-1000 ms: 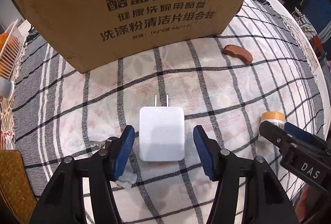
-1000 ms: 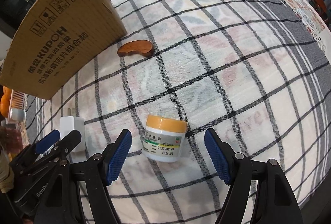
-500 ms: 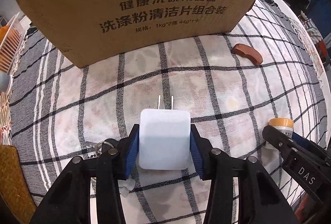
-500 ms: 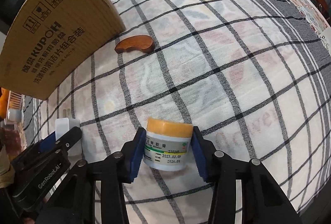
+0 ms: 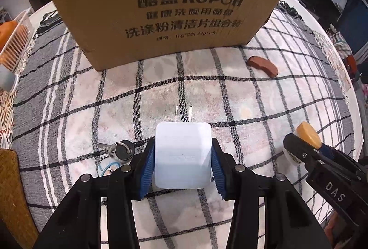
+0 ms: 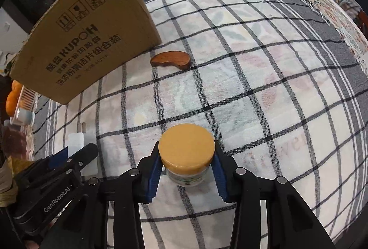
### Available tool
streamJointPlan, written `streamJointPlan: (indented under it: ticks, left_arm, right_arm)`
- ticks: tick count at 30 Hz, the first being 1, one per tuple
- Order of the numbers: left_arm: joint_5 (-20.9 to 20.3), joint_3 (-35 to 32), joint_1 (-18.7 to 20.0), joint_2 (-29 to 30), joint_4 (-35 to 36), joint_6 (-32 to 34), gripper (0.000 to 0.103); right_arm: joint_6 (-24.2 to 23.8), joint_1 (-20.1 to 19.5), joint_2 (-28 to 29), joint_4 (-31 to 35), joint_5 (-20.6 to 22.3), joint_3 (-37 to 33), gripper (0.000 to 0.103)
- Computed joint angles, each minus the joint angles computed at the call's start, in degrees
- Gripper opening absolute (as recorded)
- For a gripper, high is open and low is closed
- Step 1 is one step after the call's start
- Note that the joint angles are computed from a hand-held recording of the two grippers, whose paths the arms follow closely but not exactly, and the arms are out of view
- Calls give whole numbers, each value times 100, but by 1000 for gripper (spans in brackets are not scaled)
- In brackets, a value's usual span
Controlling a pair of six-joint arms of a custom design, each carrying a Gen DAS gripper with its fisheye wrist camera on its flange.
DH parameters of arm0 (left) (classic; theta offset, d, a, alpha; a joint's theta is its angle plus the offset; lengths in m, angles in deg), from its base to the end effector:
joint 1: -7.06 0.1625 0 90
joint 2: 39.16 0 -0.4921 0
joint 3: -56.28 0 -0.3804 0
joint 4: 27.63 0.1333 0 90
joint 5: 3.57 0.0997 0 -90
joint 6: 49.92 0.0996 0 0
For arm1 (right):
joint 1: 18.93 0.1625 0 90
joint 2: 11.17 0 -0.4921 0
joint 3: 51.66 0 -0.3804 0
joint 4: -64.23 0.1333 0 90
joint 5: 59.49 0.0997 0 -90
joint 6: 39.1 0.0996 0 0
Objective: Organize rigid objects
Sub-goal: 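Lift and carry the white charger and cream jar over the box with both tools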
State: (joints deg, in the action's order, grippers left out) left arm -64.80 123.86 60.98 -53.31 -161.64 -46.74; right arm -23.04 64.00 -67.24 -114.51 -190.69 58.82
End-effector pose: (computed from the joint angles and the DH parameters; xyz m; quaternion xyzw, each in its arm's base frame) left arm -0.3175 -0.7435 -0.1252 0.3435 0.9024 0.0062 0.2600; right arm -0.0092 -0.6243 0.2558 -0.2810 -0.8554 0.3018 0.3135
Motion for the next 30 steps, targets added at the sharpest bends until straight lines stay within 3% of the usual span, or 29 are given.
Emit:
streamJointPlan:
  ticks: [13,30]
  left_arm:
    - [-103,330,-97,-230,-588,89,44]
    - [-170,673,-236,-599,-1460,423,44]
  right_arm:
    - [-381,130,-82,-436,82,123,41]
    - [-1226,442,-137,-1183,282,86,41]
